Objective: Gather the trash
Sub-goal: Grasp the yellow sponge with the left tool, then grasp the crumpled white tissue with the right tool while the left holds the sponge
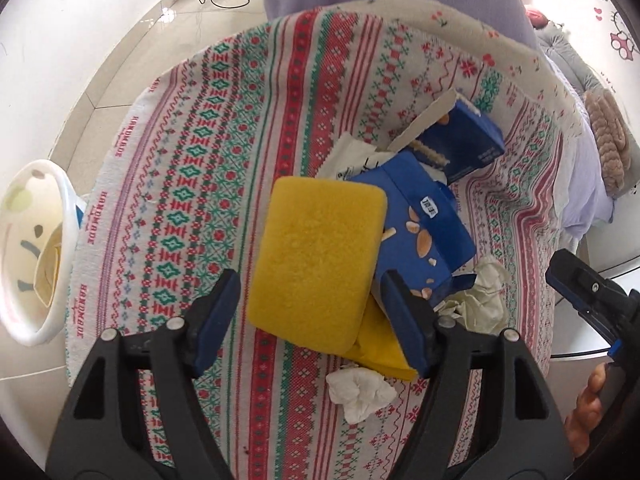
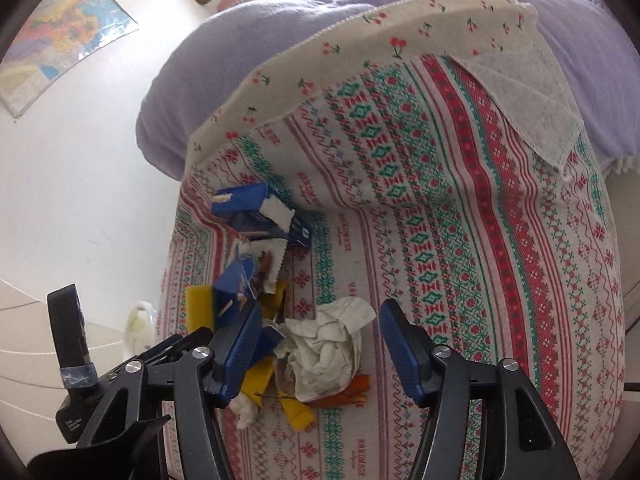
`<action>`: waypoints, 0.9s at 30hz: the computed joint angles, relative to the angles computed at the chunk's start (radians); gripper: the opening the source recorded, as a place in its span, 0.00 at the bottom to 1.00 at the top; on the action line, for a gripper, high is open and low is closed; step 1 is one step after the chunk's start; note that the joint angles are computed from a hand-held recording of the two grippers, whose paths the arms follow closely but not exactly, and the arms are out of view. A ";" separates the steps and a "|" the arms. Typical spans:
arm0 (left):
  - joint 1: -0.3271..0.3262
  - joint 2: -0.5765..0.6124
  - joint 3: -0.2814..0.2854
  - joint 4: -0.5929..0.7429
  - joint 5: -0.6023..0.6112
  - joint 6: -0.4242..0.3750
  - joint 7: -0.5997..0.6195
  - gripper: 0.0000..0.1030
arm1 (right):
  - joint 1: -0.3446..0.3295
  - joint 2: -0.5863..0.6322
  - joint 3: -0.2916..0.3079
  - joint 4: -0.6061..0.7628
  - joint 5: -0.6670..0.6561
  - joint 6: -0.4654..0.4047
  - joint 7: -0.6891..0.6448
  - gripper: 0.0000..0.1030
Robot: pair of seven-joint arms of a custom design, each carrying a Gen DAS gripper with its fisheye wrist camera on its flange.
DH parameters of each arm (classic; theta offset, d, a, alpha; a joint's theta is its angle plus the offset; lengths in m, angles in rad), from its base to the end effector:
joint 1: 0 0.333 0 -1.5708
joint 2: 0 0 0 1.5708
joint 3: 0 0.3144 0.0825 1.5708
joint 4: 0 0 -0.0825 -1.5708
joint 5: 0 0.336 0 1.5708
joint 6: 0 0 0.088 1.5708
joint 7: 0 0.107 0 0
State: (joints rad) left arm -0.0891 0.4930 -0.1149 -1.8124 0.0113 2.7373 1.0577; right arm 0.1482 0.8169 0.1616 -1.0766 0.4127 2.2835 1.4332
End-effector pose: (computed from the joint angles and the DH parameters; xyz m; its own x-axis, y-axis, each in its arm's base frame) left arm 0.6391 -0.1228 0.3484 0.2671 -0.9316 0.2466 -0.8744 -0.3419 -0.3443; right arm 0.7272 0.1943 0.4017 0.2309 -0.8677 -0.4402 -0.9290 -0.0621 -0.3648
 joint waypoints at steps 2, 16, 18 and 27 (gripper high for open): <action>-0.019 0.002 0.021 0.003 0.027 -0.007 -0.017 0.71 | 0.004 0.034 -0.002 0.045 -0.008 -0.034 0.013 0.64; 0.014 -0.009 -0.001 -0.032 -0.004 0.036 -0.013 0.47 | 0.049 0.200 -0.030 0.304 -0.103 -0.241 0.080 0.68; 0.022 -0.023 -0.001 -0.048 -0.016 0.048 -0.014 0.47 | 0.054 0.220 -0.030 0.333 -0.109 -0.250 0.084 0.68; 0.042 -0.065 -0.009 -0.104 -0.051 0.084 0.018 0.47 | 0.103 0.278 -0.040 0.392 -0.149 -0.236 0.106 0.63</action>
State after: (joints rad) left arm -0.0470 0.4282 -0.1242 -1.9162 -0.0394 2.8217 1.0761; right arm 0.2510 1.0949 0.1214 -0.6846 0.2633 2.0472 1.5391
